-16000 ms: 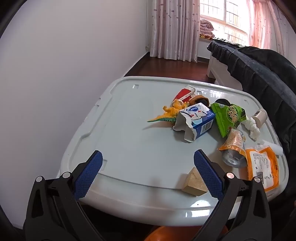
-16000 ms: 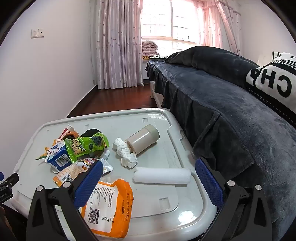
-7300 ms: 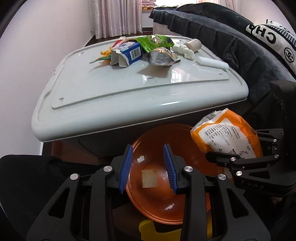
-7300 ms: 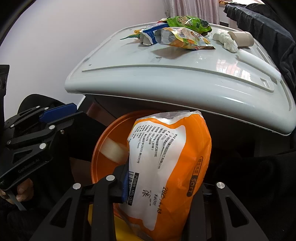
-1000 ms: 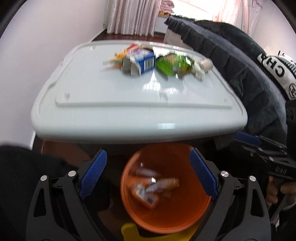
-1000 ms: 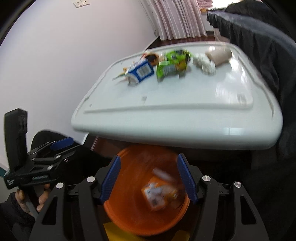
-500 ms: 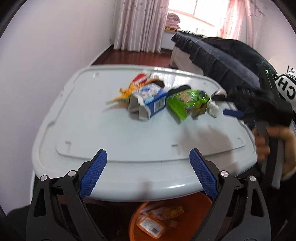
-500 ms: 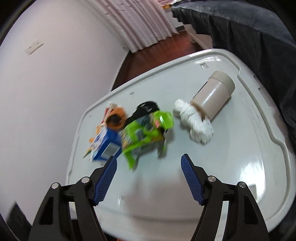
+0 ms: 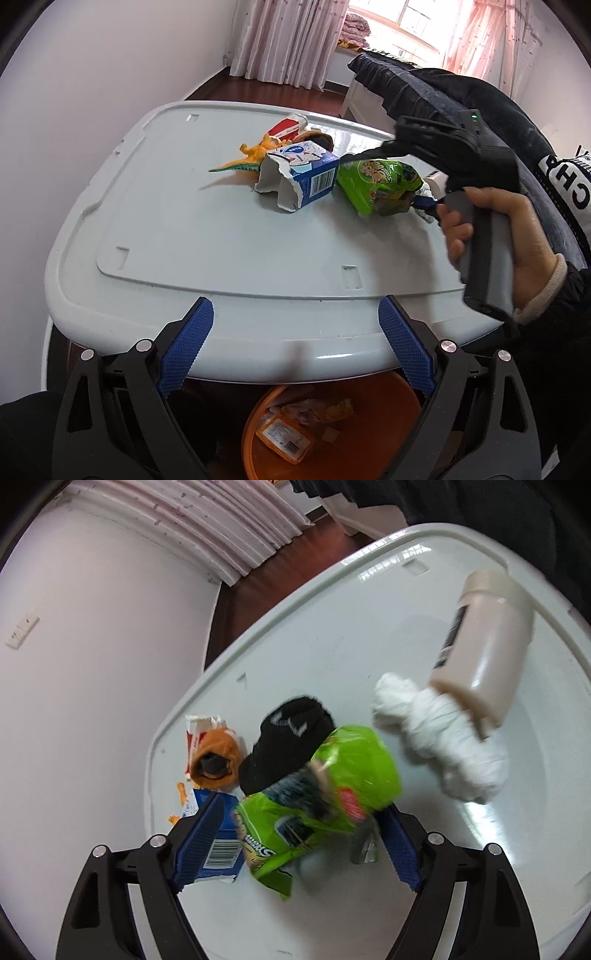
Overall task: Collect trash
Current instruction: 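Grasp the green chip bag with the right tool, then grasp the blue biscuit box with the left tool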
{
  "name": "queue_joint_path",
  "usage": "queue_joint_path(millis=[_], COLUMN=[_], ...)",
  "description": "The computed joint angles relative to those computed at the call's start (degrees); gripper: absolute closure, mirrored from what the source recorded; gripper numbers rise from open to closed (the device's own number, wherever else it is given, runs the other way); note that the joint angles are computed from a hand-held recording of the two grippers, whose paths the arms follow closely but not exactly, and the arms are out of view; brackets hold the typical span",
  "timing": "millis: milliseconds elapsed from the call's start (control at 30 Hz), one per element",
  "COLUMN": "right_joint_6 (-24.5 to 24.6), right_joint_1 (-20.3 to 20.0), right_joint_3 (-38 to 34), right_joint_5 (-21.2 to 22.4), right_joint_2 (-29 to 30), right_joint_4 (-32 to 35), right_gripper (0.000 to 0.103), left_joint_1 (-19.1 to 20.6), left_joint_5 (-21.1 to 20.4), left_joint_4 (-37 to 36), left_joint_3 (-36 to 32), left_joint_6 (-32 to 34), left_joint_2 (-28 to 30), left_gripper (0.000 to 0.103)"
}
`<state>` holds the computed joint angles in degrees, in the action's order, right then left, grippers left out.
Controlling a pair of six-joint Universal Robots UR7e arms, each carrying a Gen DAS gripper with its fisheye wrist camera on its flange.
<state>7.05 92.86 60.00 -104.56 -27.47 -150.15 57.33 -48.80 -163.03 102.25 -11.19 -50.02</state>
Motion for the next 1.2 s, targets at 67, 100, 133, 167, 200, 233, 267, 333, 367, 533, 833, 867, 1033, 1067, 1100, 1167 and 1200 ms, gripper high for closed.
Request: queue_joint_path(millis=[67, 100, 133, 167, 200, 233, 267, 333, 367, 533, 833, 867, 1033, 1067, 1100, 1167, 1200], right_joint_6=[-0.8, -1.1, -1.3, -1.2, -1.0, -0.5, -0.3, -1.4, -2.3, -5.2, -7.9, -9.8, -13.6, -13.5, -13.4, -13.4, -13.5], right_joint_1=[0.3, 0.5, 0.4, 0.2, 0.1, -0.2, -0.2, 0.0, 0.3, 0.4, -1.2, -1.4, -2.3, -2.7, -3.0, -3.5, -3.9], right_joint_3=[-1.5, -2.3, -2.5, -2.4, -2.2, -1.5, -1.0, -0.1, 0.5, 5.7, 27.1, 31.2, 40.5, 41.1, 41.3, 41.2, 41.8], right_joint_5=[-1.0, -1.9, -1.7, -1.1, -0.4, 0.7, 0.4, -0.3, -1.0, -0.2, 5.4, 4.8, 1.4, 1.9, 2.5, 3.1, 3.5], right_joint_2=[1.3, 2.0, 2.4, 2.5, 2.6, 2.3, 2.0, 1.6, 1.3, -1.7, -17.7, -20.1, -23.7, -24.0, -24.1, -24.0, -24.6], right_joint_4=[0.9, 1.4, 0.9, 0.5, -0.2, -1.3, -1.5, -2.1, -2.6, -4.3, -10.9, -13.8, -20.6, -20.5, -20.4, -20.8, -21.4], right_gripper=[0.022, 0.022, 0.022, 0.023, 0.03, 0.035, 0.036, 0.043, 0.045, 0.051, 0.05, 0.05, 0.05, 0.05, 0.05, 0.05, 0.05], left_joint_1=[0.1, 0.2, 0.2, 0.3, 0.3, 0.4, 0.4, 0.4, 0.4, 0.7, 0.4, 0.5, 0.9, 0.9, 1.0, 1.2, 1.3], left_joint_5=[-0.2, -0.3, -0.5, -0.6, -0.7, -0.7, -0.6, -0.3, -0.3, -0.7, 2.3, 2.2, 1.8, 2.1, 2.6, 2.7, 3.0], left_joint_4=[0.1, 0.0, 0.1, 0.2, 0.2, 0.3, 0.4, 0.4, 0.5, 0.6, -0.9, -0.3, 2.5, 2.0, 1.9, 2.8, 3.2], left_joint_3=[0.0, 0.1, 0.1, 0.1, 0.1, 0.0, 0.0, 0.0, 0.0, -0.4, -0.5, -0.9, -4.7, -5.8, -7.8, -11.6, -13.3], left_joint_6=[-0.3, -0.3, -0.4, -0.5, -0.5, -0.5, -0.5, -0.6, -0.7, -1.6, -1.3, -1.9, -5.4, -5.8, -6.4, -7.6, -7.9], left_joint_2=[-0.1, -0.1, -0.1, -0.1, -0.1, -0.1, -0.1, 0.0, 0.0, 0.2, 1.4, 1.6, 3.5, 4.2, 5.4, 7.6, 8.7], left_gripper=[0.014, 0.014, 0.014, 0.014, 0.014, 0.014, 0.014, 0.014, 0.014, 0.014, 0.014, 0.014, 0.014, 0.014, 0.014, 0.014, 0.014])
